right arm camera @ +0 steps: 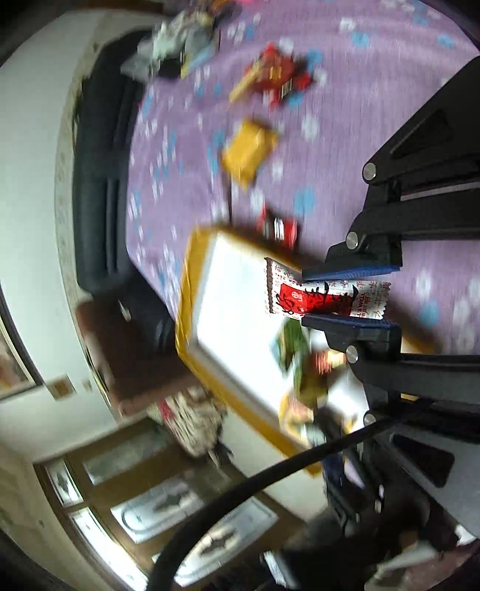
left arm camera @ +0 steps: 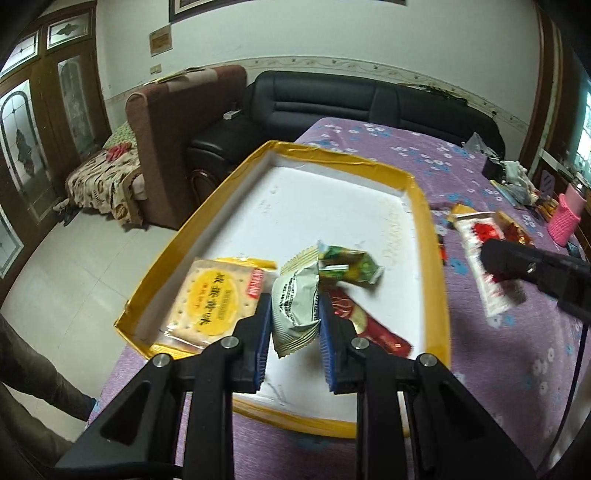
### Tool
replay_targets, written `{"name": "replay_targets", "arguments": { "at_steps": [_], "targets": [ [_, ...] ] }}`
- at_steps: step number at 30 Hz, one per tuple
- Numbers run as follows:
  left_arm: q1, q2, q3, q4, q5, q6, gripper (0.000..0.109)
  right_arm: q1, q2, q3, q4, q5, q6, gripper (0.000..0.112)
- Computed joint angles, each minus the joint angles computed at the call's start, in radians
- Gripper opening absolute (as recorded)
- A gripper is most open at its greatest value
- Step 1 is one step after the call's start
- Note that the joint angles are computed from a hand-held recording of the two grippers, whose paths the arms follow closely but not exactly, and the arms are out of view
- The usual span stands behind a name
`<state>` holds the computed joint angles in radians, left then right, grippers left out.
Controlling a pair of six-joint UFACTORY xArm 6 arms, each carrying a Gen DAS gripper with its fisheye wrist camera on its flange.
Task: Organize snacks
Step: 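Release the white candy and red sachet into the white box tray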
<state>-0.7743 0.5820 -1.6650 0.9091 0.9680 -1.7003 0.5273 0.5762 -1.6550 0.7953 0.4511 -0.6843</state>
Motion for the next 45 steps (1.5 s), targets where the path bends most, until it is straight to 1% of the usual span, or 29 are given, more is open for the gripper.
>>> {"name": "replay_targets", "arguments": {
  "at_steps": [1, 6, 8, 12, 13, 14, 15, 17, 18, 23, 25, 30, 32, 37, 45],
  "targets": [
    [0.004, -0.004, 0.010, -0.001, -0.007, -0.003, 0.026, 0.010, 0.021, -0.029, -0.017, 0.020, 0.014, 0.016],
    [0.019, -0.011, 0.032, -0.003, -0.018, -0.010, 0.027, 0.043, 0.117, -0.133, -0.102, 0.060, 0.087, 0.016],
    [0.022, -0.011, 0.034, -0.005, -0.015, -0.012, 0.029, 0.047, 0.165, -0.188, -0.136, 0.085, 0.120, 0.016],
    [0.019, 0.006, 0.007, -0.010, 0.014, -0.003, 0.034, 0.055, 0.191, -0.211, -0.166, 0.089, 0.141, 0.015],
    [0.019, 0.005, 0.008, -0.010, 0.015, -0.005, 0.036, 0.056, 0.194, -0.213, -0.162, 0.086, 0.140, 0.016],
    [0.018, 0.004, 0.008, -0.010, 0.019, -0.009, 0.043, 0.057, 0.196, -0.217, -0.157, 0.088, 0.139, 0.016],
    [0.014, 0.004, 0.006, -0.007, 0.030, -0.014, 0.047, 0.059, 0.196, -0.216, -0.151, 0.088, 0.139, 0.016],
    [0.003, 0.004, -0.003, 0.004, 0.066, -0.022, 0.058, 0.060, 0.177, -0.189, -0.113, 0.074, 0.111, 0.017],
    [-0.006, 0.000, -0.006, 0.015, 0.095, -0.030, 0.060, 0.063, 0.169, -0.179, -0.104, 0.067, 0.103, 0.018],
    [-0.053, -0.008, -0.040, 0.058, 0.224, -0.065, 0.083, 0.068, 0.116, -0.109, -0.044, 0.005, 0.060, 0.020],
    [-0.066, -0.018, -0.042, 0.074, 0.249, -0.075, 0.086, 0.062, 0.107, -0.102, -0.015, -0.004, 0.041, 0.021],
    [-0.098, -0.058, -0.027, 0.106, 0.261, -0.097, 0.089, 0.063, 0.026, 0.000, 0.068, -0.063, -0.004, 0.024],
    [-0.109, -0.054, -0.045, 0.112, 0.272, -0.094, 0.091, 0.063, -0.008, 0.041, 0.108, -0.081, -0.031, 0.026],
    [-0.136, -0.046, -0.082, 0.120, 0.286, -0.074, 0.091, 0.063, -0.075, 0.117, 0.165, -0.114, -0.074, 0.027],
    [-0.184, -0.021, -0.153, 0.132, 0.342, -0.043, 0.091, 0.057, -0.173, 0.223, 0.291, -0.155, -0.177, 0.030]
  ]
}}
